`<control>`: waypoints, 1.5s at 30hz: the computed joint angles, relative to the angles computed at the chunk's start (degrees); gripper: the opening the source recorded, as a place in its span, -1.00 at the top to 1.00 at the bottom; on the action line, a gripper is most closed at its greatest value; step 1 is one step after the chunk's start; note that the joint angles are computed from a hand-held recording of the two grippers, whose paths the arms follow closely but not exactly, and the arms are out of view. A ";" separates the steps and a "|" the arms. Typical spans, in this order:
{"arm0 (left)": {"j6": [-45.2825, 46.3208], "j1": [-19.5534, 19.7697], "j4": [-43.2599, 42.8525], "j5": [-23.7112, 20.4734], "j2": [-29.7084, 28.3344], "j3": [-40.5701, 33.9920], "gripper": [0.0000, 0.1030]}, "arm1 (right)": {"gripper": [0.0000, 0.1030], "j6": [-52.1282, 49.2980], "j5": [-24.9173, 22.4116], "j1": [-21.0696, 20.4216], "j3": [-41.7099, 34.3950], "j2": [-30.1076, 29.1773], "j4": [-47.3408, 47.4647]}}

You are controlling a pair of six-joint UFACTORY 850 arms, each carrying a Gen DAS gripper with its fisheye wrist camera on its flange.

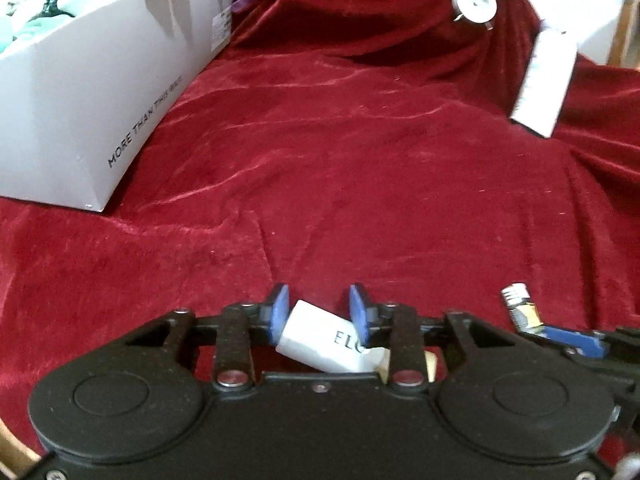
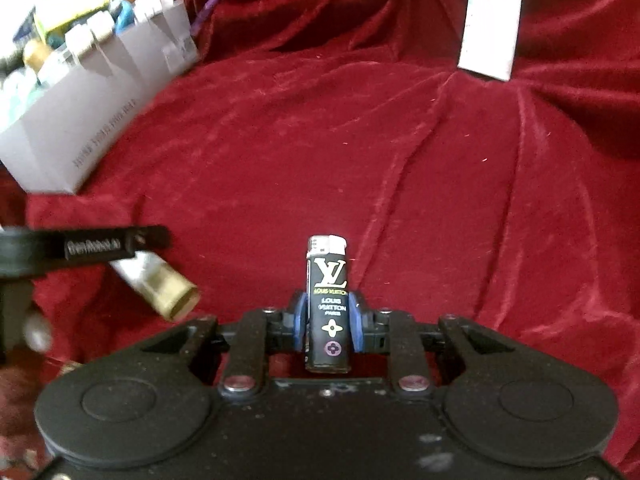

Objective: Organize rigid objects
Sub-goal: 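Regrasp the cream tube lengthwise with the left tool while the right tool turns the battery crosswise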

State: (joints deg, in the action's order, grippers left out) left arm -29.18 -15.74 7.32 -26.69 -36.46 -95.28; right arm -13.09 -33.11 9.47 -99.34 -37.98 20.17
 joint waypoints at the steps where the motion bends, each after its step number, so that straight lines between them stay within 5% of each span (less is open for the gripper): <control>1: 2.55 0.37 -2.41 0.92 0.74 0.80 0.06 | 0.51 -0.53 -0.15 -0.40 0.19 0.28 1.63; 3: 5.03 0.85 -3.05 3.27 3.14 3.73 -0.16 | 0.46 -0.54 0.42 -0.73 1.19 1.26 1.99; 7: 0.50 0.34 7.13 4.09 5.59 6.33 -0.16 | 0.38 -0.26 -0.56 -1.15 2.63 2.45 1.35; 12: 4.22 0.85 5.13 3.48 7.11 8.30 -0.16 | 0.36 -2.07 -0.31 -0.31 4.98 4.08 1.90; 19: 11.85 0.41 2.41 5.26 8.37 10.35 -0.18 | 0.41 14.07 3.39 1.31 5.58 4.13 -21.98; 23: 25.04 -0.52 -2.81 7.93 8.70 11.48 -0.53 | 0.39 20.09 3.15 -0.05 4.67 3.74 -26.24; 26: 25.12 -1.78 1.77 10.11 8.50 12.04 -0.55 | 0.22 18.25 2.63 -1.07 4.14 3.76 -21.31; 30: 33.89 -1.86 -5.06 9.22 6.87 10.17 -0.57 | 0.11 16.94 2.51 -1.50 4.38 4.04 -18.20; 34: 34.63 -1.56 -6.12 7.06 4.94 7.76 -0.57 | -0.02 17.49 2.73 -1.07 4.17 3.98 -17.55; 41: 31.72 -1.43 -5.04 5.77 3.74 6.73 -0.58 | -0.56 19.67 6.14 0.94 5.47 4.40 -19.34; 45: 29.96 -1.52 -3.91 6.21 4.01 7.15 -0.58 | -0.60 21.65 7.27 2.32 4.87 3.60 -22.51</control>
